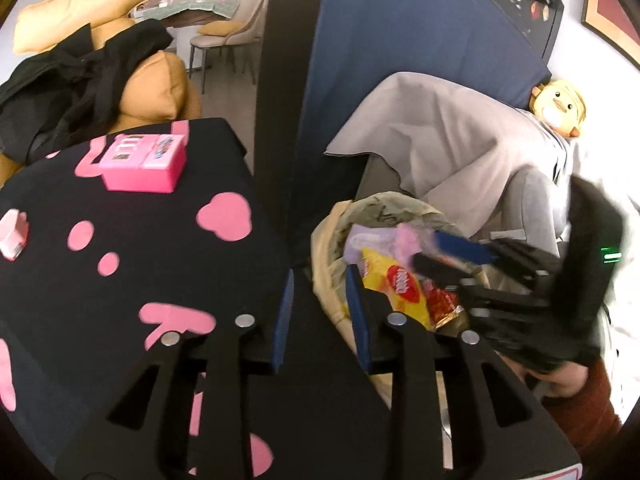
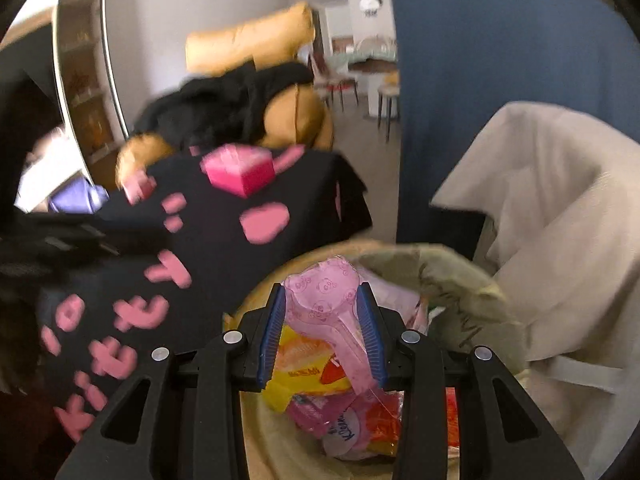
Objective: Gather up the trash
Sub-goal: 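Open the left gripper over the bin while the right releases the pink cup inside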
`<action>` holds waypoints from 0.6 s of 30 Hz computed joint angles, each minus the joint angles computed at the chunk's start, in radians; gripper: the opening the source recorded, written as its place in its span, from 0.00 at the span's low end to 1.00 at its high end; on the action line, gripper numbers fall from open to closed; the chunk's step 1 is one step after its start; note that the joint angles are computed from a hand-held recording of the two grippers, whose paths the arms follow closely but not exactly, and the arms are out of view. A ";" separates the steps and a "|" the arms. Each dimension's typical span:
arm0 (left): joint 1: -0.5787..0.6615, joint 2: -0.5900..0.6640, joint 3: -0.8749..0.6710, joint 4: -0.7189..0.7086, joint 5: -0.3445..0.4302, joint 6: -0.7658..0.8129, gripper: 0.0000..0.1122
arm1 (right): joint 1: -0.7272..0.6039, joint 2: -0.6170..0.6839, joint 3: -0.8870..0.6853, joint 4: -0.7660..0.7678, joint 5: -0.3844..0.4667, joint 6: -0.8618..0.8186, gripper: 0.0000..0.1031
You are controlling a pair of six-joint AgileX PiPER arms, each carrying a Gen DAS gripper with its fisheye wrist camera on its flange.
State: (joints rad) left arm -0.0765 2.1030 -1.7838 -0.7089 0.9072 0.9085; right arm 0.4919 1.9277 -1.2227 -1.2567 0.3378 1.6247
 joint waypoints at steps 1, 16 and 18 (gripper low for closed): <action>0.008 -0.005 0.009 -0.003 -0.001 0.006 0.26 | -0.006 0.039 -0.034 0.087 0.009 -0.092 0.34; 0.110 -0.059 0.143 -0.096 -0.014 0.098 0.34 | -0.029 0.190 -0.143 0.390 0.204 -0.393 0.34; 0.120 -0.063 0.147 -0.106 -0.010 0.105 0.35 | -0.026 0.201 -0.154 0.389 0.220 -0.394 0.34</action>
State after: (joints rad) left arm 0.0435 2.0404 -1.6369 -0.8152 0.8969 1.0136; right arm 0.4659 2.1285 -1.3770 -0.8677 0.5577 1.2310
